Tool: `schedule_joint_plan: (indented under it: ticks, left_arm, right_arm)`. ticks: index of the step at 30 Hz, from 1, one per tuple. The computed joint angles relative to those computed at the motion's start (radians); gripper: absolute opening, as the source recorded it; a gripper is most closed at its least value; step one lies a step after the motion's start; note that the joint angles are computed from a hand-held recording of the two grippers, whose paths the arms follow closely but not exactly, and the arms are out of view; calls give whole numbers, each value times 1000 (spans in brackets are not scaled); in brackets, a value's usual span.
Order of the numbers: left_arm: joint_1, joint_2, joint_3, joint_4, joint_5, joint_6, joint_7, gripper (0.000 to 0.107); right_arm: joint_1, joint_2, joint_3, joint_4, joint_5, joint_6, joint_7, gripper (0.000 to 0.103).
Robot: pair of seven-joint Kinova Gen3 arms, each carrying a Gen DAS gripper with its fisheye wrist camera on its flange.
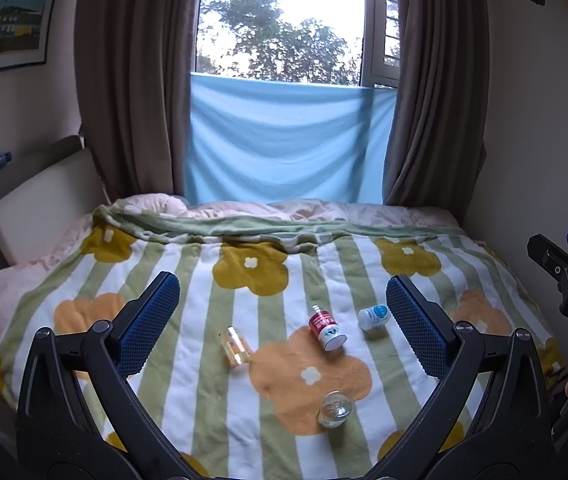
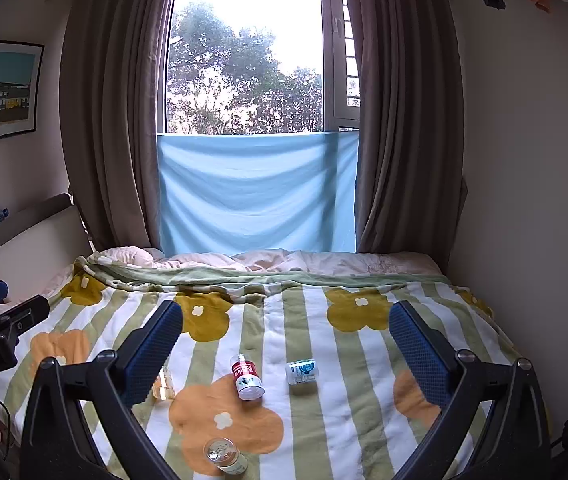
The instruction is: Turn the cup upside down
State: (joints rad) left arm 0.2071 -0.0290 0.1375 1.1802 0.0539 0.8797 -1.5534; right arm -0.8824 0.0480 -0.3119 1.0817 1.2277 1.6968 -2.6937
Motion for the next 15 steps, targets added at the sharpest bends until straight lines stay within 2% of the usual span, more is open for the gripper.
schedule_joint_plan:
  ticks: [15]
  left_arm:
    - [1, 0, -2, 10, 14, -22, -13, 103]
  right_arm:
    - [-11, 3, 1, -4, 11, 10, -5, 103]
